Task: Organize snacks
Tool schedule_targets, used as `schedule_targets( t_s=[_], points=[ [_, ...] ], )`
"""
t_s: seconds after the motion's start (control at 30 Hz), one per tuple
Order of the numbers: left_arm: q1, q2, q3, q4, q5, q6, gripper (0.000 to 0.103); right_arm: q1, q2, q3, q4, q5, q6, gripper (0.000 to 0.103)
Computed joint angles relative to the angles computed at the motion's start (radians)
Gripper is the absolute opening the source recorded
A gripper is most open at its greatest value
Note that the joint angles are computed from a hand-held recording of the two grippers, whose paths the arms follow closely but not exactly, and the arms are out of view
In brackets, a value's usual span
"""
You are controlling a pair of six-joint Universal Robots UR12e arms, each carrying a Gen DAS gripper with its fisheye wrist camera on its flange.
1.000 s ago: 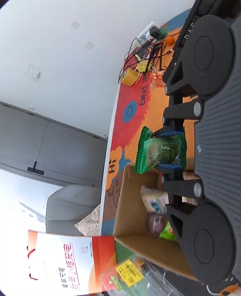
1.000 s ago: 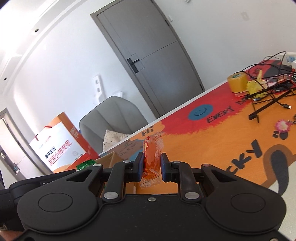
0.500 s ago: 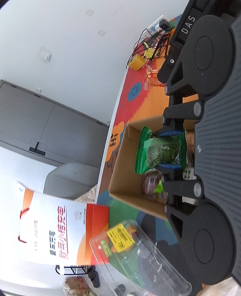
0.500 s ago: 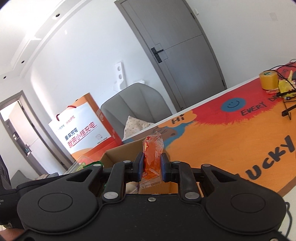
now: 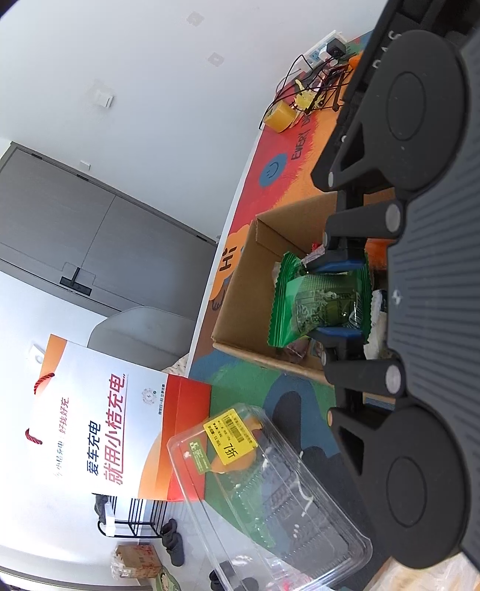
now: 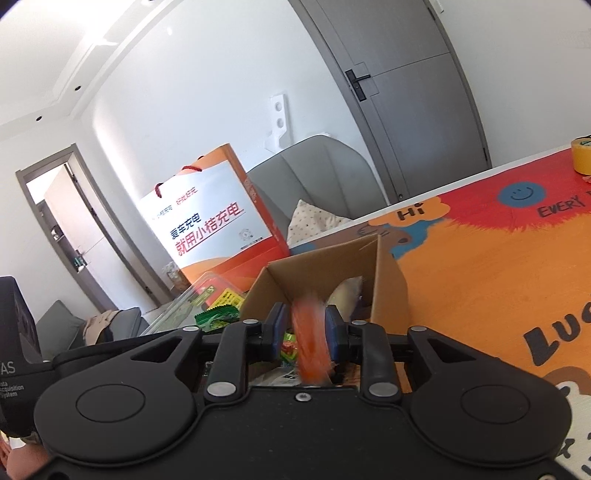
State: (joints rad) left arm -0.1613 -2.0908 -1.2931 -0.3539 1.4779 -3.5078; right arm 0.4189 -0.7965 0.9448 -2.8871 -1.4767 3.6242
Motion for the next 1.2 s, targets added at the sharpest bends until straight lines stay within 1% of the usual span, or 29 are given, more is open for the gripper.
schedule_targets(
  t_s=[0.07, 0.23, 0.3, 0.33, 0.4, 0.43, 0.47, 0.6, 0.67, 0.8, 0.87, 0.93, 0.97, 1.03, 1.13, 1.2],
  points=[
    [0.003, 0.003, -0.005, 0.0, -0.012, 0.0, 0.028, 0.002, -0.002, 0.002, 0.002, -0.021, -0.002, 0.031],
    [0.005, 0.007, -0.011, -0.005, -0.033, 0.005, 0.028, 0.001, -0.008, 0.01, 0.005, -0.044, 0.012, 0.031],
    [0.004, 0.007, -0.011, -0.005, -0.045, 0.012, 0.032, 0.001, -0.012, 0.017, 0.004, -0.053, 0.013, 0.034],
    [0.004, 0.007, -0.01, -0.011, -0.056, 0.021, 0.034, 0.001, -0.014, 0.021, 0.003, -0.056, 0.015, 0.034],
    [0.003, 0.006, -0.007, -0.019, -0.067, 0.033, 0.047, 0.0, -0.018, 0.028, 0.003, -0.063, 0.018, 0.035],
    [0.0, 0.007, -0.007, -0.019, -0.056, 0.036, 0.057, 0.0, -0.02, 0.032, 0.003, -0.067, 0.02, 0.036],
    [-0.003, 0.008, -0.009, -0.008, -0.043, 0.039, 0.062, 0.0, -0.021, 0.035, 0.003, -0.07, 0.022, 0.037],
    [-0.004, 0.013, -0.014, 0.006, -0.031, 0.045, 0.067, -0.001, -0.029, 0.049, -0.004, -0.086, 0.028, 0.042],
    [-0.005, 0.013, -0.012, 0.002, -0.023, 0.05, 0.074, -0.002, -0.033, 0.057, -0.009, -0.092, 0.03, 0.043],
    [-0.005, 0.017, -0.006, -0.005, -0.008, 0.085, 0.079, -0.002, -0.042, 0.073, -0.015, -0.098, 0.036, 0.049],
    [-0.007, 0.018, -0.002, -0.009, 0.01, 0.098, 0.083, -0.003, -0.049, 0.083, -0.018, -0.101, 0.039, 0.051],
    [-0.009, 0.018, 0.005, -0.019, 0.028, 0.111, 0.084, -0.004, -0.057, 0.096, -0.025, -0.105, 0.04, 0.054],
    [-0.011, 0.019, 0.008, -0.025, 0.032, 0.119, 0.085, -0.004, -0.061, 0.103, -0.029, -0.108, 0.041, 0.057],
    [-0.013, 0.021, 0.009, -0.028, 0.039, 0.133, 0.086, -0.006, -0.072, 0.121, -0.04, -0.114, 0.044, 0.059],
    [-0.019, 0.025, 0.004, -0.017, 0.051, 0.153, 0.091, -0.008, -0.088, 0.146, -0.056, -0.133, 0.045, 0.067],
    [-0.022, 0.028, -0.001, -0.007, 0.045, 0.166, 0.092, -0.008, -0.1, 0.164, -0.066, -0.149, 0.048, 0.072]
  ],
)
